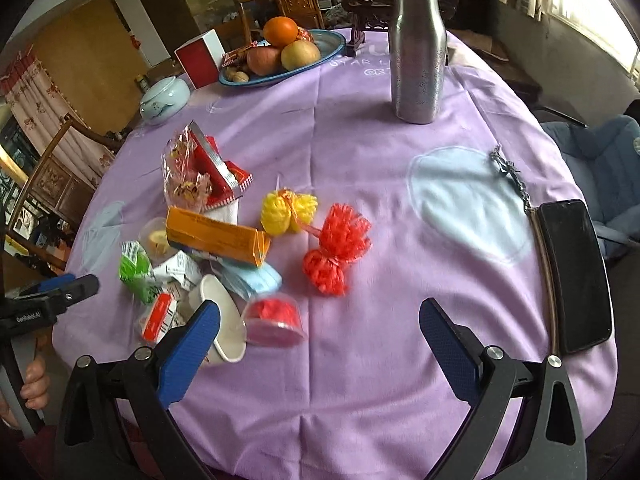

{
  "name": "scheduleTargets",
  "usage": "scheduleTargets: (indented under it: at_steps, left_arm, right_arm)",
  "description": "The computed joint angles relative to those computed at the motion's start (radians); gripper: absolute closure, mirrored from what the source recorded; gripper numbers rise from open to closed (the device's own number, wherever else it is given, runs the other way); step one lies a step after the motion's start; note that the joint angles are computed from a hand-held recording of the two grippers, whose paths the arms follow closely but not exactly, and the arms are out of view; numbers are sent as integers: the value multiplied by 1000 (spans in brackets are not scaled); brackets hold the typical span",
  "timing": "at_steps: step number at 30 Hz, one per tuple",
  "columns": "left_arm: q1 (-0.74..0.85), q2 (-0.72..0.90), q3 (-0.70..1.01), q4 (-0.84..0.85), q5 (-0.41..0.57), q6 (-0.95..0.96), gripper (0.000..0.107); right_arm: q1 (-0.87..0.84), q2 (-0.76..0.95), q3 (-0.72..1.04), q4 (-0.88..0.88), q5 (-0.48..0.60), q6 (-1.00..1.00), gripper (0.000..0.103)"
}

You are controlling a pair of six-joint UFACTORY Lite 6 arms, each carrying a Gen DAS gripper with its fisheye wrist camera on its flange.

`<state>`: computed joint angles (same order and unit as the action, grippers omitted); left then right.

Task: Collect trash
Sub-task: 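Reach the left tool to the green tea carton and close on it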

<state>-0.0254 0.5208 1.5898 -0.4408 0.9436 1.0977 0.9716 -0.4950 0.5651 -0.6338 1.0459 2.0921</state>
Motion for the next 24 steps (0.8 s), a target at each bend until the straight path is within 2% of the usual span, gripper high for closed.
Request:
scheduleTargets:
  at_steps: [6,11,14,16,18,20,24]
  left_arm:
    - [-135,-40,-130,27,-107,-8,10]
    - [-192,61,-90,65,-145,-129,10]
    - [-196,85,-98,57,-215,-154,10]
    - [-169,87,-96,7,-238,-130,19]
    - [-127,105,-57,-21,-222,-135,26]
    - [-90,123,-16,-31,-204,-150,27]
    - [-22,181,104,-38,-92,-147,27]
  right_arm:
    - [63,-16,1,30,39,-33,6]
    - [123,-121,-60,39,100,-23,6]
    - [133,-197,-114,50,100,-30,6]
    - [124,-237,-151,63,80,-46,6]
    - [72,-292,-199,89,39,-98,6]
    - [20,-335,-236,103,14,-134,6]
    - [-73,-388,-282,93,8,-166,6]
